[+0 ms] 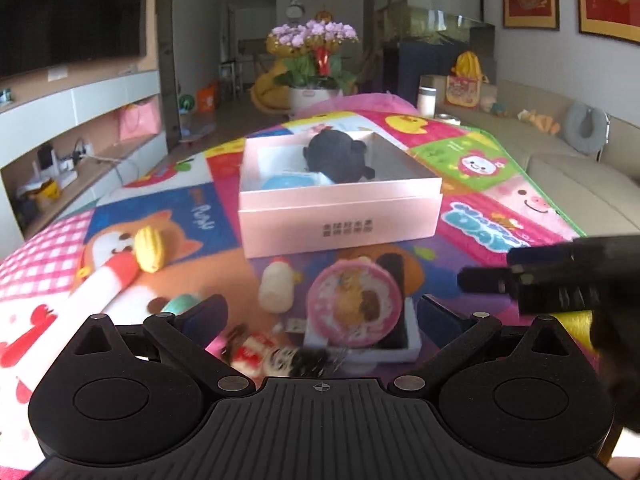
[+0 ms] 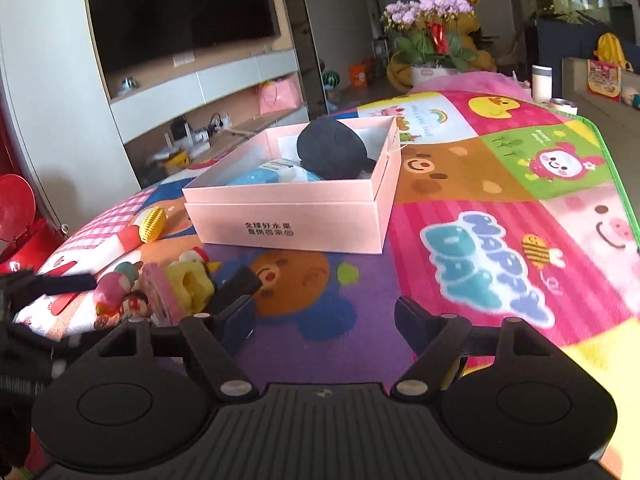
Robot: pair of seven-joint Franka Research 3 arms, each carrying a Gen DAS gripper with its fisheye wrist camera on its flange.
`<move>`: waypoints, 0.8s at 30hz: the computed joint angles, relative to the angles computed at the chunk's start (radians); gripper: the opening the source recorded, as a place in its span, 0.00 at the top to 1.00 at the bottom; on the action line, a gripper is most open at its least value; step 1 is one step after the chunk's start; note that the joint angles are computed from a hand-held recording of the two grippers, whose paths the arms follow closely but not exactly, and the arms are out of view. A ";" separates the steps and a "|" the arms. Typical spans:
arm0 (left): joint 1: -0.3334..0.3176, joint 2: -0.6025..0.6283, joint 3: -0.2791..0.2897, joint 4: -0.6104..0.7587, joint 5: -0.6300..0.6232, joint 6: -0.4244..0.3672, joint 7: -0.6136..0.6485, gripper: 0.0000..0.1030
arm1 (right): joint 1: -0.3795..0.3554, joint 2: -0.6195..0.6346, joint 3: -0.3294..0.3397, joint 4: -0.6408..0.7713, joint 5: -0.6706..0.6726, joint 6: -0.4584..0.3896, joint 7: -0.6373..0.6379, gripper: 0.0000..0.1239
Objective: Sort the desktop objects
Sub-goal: 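Grasp the pink round container with the left tool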
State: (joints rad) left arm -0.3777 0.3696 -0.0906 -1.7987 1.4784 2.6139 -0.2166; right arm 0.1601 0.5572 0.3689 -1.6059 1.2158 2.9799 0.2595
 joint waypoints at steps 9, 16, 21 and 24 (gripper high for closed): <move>-0.027 0.064 0.019 0.072 -0.091 -0.010 0.085 0.38 | -0.059 0.001 0.066 0.002 0.323 -0.014 -0.340 0.30; -0.050 -0.002 0.016 0.013 -0.049 -0.053 0.114 0.41 | 0.003 0.009 -0.039 0.022 0.287 -0.077 -0.159 0.27; -0.043 -0.117 -0.043 -0.132 -0.073 -0.108 0.157 0.41 | 0.024 0.009 -0.065 0.023 0.281 -0.087 -0.141 0.26; -0.029 -0.165 -0.072 -0.209 -0.090 -0.118 0.110 0.41 | 0.033 0.013 -0.073 0.027 0.262 -0.080 -0.117 0.26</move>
